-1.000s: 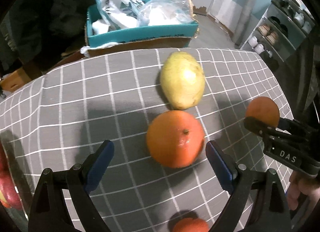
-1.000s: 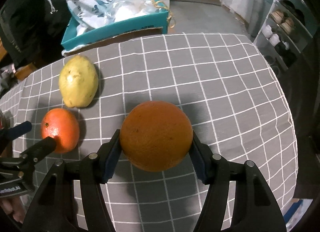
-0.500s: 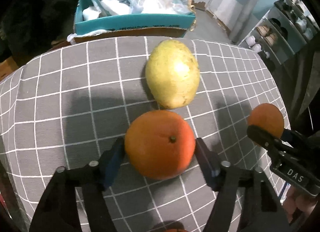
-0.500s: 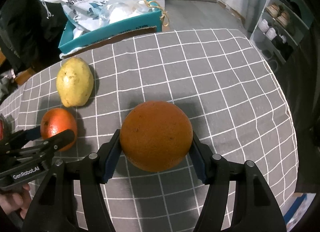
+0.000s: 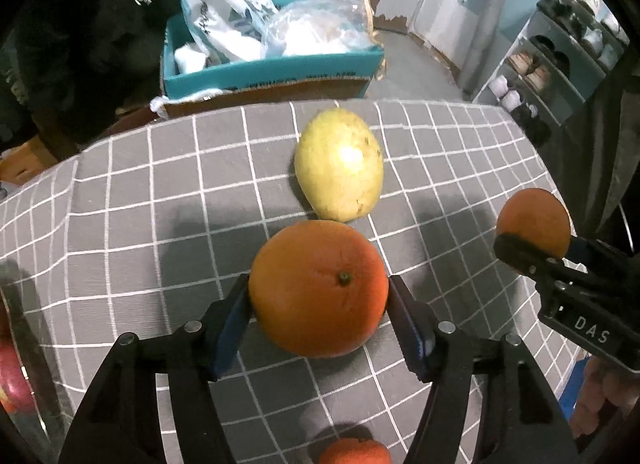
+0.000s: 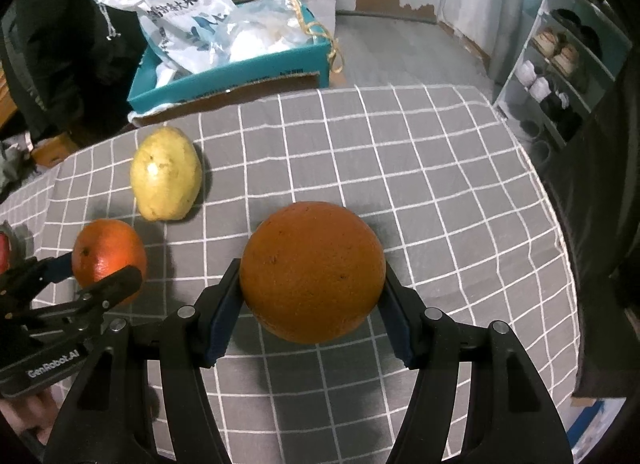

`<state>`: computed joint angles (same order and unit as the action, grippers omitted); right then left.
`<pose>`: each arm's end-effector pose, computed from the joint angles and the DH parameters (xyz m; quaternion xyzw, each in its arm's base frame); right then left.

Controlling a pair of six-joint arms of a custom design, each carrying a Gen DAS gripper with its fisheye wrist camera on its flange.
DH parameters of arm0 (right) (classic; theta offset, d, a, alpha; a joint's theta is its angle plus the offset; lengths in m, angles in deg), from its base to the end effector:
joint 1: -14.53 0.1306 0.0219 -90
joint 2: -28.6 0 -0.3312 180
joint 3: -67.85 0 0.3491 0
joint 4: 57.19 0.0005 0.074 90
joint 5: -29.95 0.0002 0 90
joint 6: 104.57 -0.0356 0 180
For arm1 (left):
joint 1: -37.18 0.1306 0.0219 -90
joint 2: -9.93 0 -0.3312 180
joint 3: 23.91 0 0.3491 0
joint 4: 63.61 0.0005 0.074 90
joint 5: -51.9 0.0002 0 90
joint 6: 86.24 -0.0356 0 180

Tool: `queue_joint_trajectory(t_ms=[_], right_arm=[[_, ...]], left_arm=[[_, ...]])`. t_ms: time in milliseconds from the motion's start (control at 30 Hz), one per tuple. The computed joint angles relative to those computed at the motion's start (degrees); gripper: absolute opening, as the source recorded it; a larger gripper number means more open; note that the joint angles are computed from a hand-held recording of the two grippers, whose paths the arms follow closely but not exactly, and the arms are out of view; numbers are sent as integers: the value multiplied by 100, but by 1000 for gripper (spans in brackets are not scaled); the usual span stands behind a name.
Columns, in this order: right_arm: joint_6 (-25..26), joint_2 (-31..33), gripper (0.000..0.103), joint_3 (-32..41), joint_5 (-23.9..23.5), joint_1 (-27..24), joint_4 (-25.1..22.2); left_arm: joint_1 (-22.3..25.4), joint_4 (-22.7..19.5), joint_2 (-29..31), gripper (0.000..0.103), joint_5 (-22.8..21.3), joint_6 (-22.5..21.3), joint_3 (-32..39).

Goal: Organize fruits
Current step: 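Lower the left tool onto the large orange and close on it, then lift and carry the orange with the left tool while the right tool carries its orange toward the bowl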

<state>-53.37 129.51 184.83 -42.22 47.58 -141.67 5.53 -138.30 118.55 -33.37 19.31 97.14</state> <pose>0.3914 0.2411 0.4521 0.0777 0.9678 -0.0147 0.2392 0.4403 -0.2754 0.4226 0.1456 0.9591 -0.1326 0.2034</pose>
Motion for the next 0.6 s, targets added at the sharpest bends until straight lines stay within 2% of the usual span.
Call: queue_joint_trajectory(t_ms=[600], right_arm=[[269, 98, 63, 1146, 679, 431, -408]], left_arm=[[154, -51, -746, 67, -267, 7, 216]])
